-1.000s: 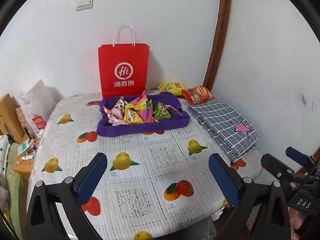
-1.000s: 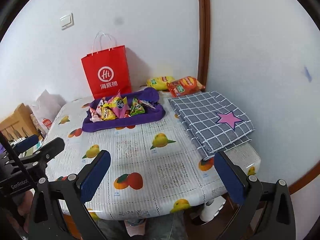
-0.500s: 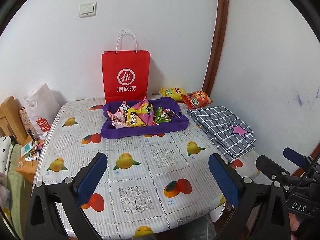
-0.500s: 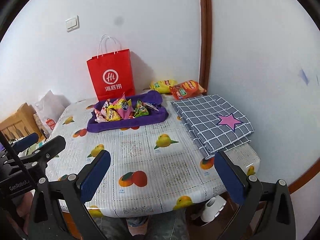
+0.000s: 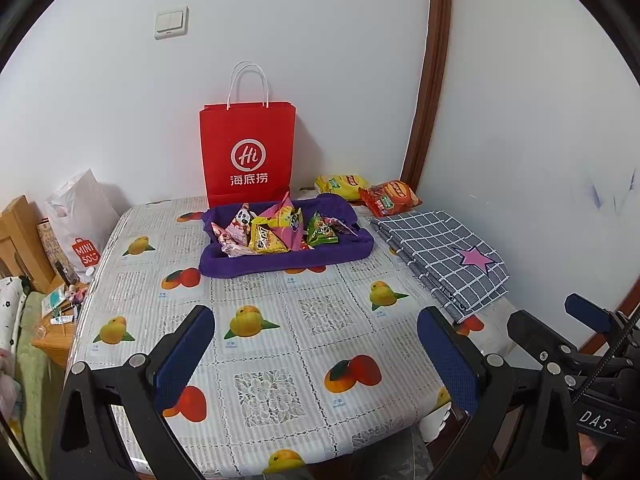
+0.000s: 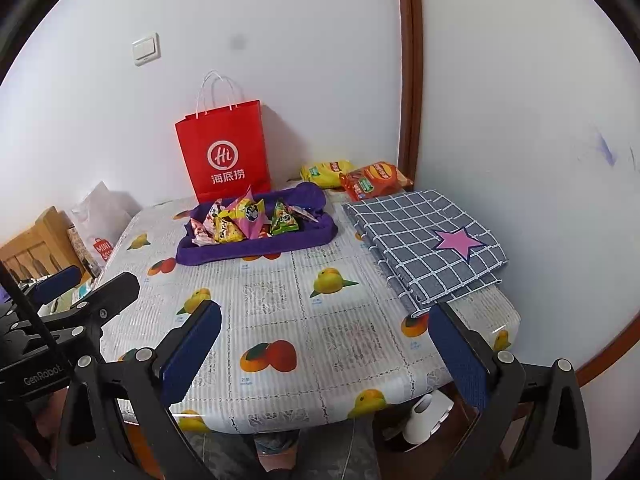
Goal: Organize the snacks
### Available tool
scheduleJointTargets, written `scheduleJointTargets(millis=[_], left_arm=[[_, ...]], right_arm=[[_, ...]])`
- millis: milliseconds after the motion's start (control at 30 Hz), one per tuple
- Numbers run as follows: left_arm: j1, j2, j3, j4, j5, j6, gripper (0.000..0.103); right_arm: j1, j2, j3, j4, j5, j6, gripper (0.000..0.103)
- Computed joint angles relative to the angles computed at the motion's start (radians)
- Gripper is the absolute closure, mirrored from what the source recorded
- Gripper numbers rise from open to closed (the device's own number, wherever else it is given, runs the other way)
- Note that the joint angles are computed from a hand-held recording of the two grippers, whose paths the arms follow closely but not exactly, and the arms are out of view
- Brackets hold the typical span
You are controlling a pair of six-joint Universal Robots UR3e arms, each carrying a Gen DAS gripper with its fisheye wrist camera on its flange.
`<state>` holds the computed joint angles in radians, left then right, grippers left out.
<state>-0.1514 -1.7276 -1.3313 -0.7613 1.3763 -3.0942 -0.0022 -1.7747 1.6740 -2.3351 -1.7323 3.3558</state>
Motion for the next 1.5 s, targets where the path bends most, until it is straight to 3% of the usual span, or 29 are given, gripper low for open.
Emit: scheduleJointTargets(millis=[1500], left_arm=[[0.003, 0.003, -0.007, -0.005, -0.003, 0.005, 0.001]], right_arm=[[0.024, 0.012, -0.007, -0.006, -0.013, 0.013, 0.001]])
